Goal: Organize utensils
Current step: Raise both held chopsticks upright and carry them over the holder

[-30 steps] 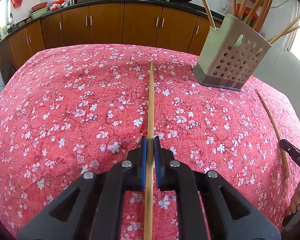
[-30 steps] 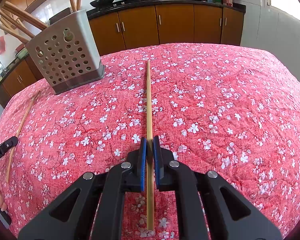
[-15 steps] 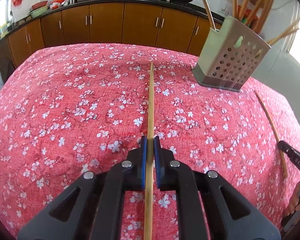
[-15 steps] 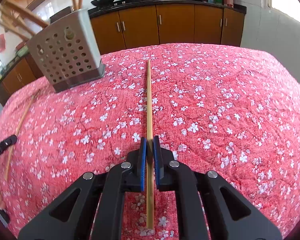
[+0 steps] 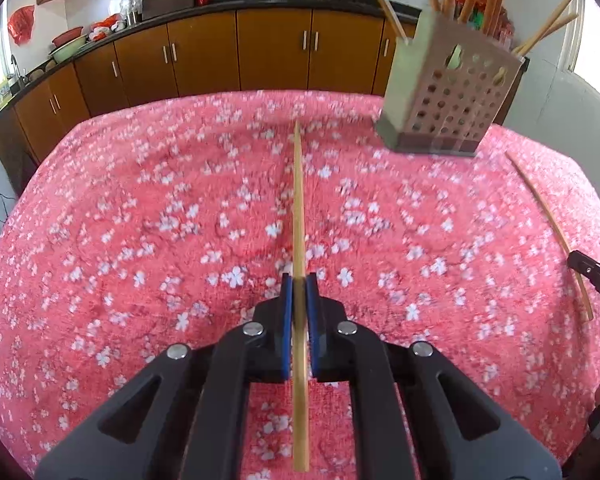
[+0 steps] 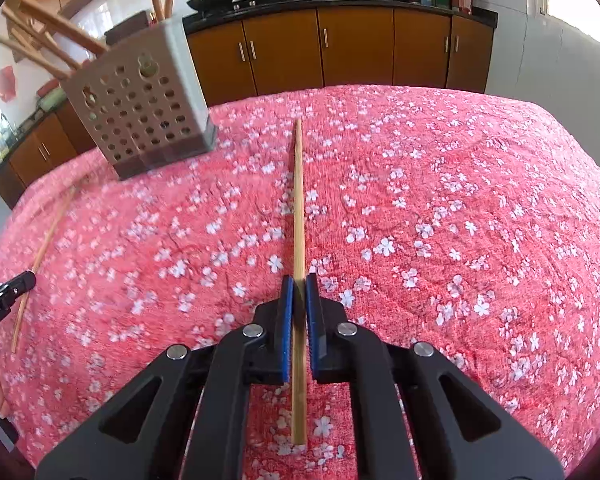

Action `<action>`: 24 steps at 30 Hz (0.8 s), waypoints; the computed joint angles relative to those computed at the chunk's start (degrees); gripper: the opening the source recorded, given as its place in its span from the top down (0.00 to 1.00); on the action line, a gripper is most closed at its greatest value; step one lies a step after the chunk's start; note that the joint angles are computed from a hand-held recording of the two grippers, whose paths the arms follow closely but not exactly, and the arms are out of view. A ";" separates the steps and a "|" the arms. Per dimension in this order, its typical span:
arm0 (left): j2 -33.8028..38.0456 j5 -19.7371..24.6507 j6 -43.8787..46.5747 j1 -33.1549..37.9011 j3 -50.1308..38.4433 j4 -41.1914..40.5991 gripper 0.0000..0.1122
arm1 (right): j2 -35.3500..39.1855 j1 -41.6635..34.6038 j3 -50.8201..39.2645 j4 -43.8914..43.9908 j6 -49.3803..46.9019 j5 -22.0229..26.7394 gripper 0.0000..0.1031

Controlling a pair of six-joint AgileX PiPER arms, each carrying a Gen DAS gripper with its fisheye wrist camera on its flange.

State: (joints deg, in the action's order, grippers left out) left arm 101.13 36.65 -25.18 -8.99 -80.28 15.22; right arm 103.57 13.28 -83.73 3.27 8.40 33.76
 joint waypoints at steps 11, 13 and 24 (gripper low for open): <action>-7.53 0.29 4.00 -0.55 -6.60 -1.34 0.92 | -7.43 1.20 -2.45 -3.28 0.68 -2.96 0.93; -8.05 0.77 6.05 0.09 -8.47 -3.61 0.93 | -8.11 1.11 -4.09 -2.71 0.08 -3.27 0.93; -9.95 5.26 15.94 0.30 -19.85 -13.50 0.93 | -8.46 -2.46 -16.62 9.63 -8.62 -0.44 0.93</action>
State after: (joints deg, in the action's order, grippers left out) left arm 91.18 41.92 -9.24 -8.69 -100.13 1.71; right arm 95.11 10.82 -100.34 12.90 -0.23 33.32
